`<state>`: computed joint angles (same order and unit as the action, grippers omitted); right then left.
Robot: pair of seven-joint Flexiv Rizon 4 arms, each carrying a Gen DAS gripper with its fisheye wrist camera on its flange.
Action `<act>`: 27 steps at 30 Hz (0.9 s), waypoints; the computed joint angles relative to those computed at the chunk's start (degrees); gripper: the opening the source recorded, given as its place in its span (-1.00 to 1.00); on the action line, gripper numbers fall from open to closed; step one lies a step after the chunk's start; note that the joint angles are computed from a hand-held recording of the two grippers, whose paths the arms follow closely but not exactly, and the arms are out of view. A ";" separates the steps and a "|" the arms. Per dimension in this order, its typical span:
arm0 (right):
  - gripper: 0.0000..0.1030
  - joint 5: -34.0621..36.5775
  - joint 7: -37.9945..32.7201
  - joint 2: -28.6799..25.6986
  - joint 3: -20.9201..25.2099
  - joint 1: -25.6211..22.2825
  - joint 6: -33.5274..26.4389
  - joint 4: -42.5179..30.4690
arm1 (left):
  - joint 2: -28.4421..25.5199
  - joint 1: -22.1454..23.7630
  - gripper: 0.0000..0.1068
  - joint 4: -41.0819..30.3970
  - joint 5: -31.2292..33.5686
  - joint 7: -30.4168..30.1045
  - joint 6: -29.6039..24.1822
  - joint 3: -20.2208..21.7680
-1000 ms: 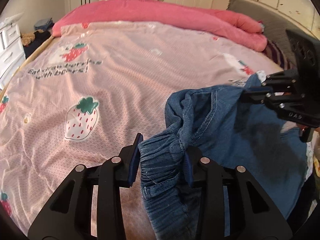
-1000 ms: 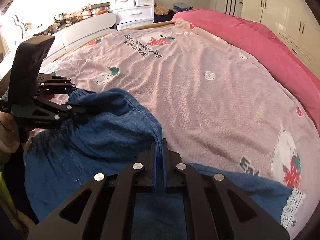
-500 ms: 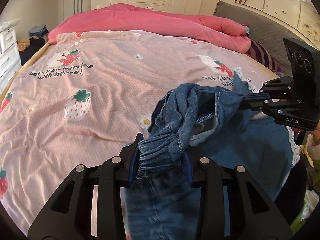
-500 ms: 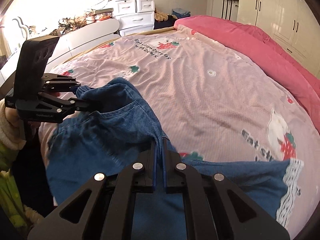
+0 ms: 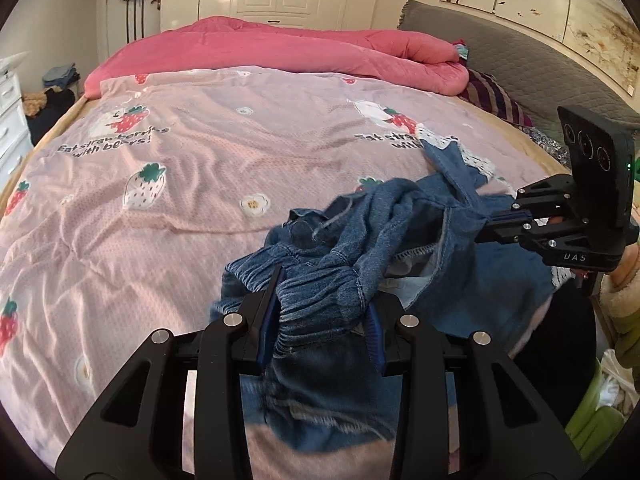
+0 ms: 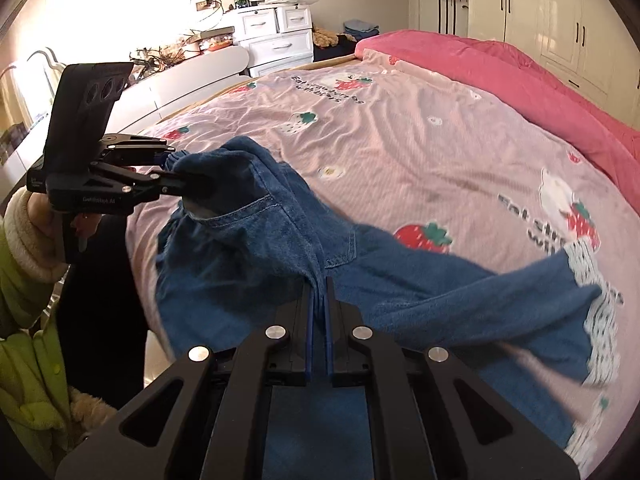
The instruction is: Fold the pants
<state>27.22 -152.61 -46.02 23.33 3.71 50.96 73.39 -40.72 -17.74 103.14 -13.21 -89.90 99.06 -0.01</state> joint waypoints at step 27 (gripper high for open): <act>-0.38 2.35 -2.07 3.69 4.46 -2.09 7.70 16.17 | 4.45 -14.12 0.10 11.45 -2.61 -5.48 0.79 14.42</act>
